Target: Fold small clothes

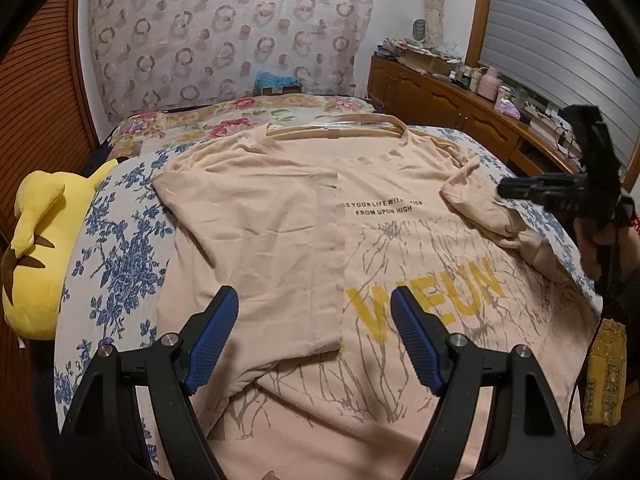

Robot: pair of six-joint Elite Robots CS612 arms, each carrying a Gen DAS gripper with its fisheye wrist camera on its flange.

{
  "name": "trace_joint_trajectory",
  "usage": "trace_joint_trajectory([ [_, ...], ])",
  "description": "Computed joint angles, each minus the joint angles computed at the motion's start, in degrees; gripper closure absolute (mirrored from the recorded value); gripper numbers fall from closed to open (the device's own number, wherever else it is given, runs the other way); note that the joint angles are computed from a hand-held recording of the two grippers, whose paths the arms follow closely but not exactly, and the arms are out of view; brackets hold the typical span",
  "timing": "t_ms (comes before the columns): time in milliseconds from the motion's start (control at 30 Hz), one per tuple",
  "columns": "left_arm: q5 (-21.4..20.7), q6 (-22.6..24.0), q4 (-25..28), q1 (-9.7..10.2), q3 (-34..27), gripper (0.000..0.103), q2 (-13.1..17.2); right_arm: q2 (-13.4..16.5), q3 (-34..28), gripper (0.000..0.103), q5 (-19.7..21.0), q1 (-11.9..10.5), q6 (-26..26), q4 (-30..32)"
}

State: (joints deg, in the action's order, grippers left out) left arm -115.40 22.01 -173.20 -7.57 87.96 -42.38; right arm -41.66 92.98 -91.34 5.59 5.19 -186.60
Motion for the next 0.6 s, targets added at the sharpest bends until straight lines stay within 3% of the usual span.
trace_joint_trajectory([
  [133, 0.2, 0.1, 0.0, 0.26, 0.2, 0.024, -0.1, 2.2, -4.0, 0.076, -0.1, 0.9, -0.6, 4.4],
  [233, 0.3, -0.1, 0.0, 0.43, 0.2, 0.024, 0.0, 3.3, -6.2, 0.076, -2.3, 0.9, 0.1, 7.9],
  [500, 0.3, -0.4, 0.4, 0.77, 0.2, 0.024, 0.3, 4.3, -8.3, 0.070, -2.6, 0.5, 1.0, 9.6],
  [600, 0.3, -0.3, 0.4, 0.79, 0.2, 0.024, 0.3, 3.4, -6.8, 0.072, -0.2, 0.4, 0.0, 8.9],
])
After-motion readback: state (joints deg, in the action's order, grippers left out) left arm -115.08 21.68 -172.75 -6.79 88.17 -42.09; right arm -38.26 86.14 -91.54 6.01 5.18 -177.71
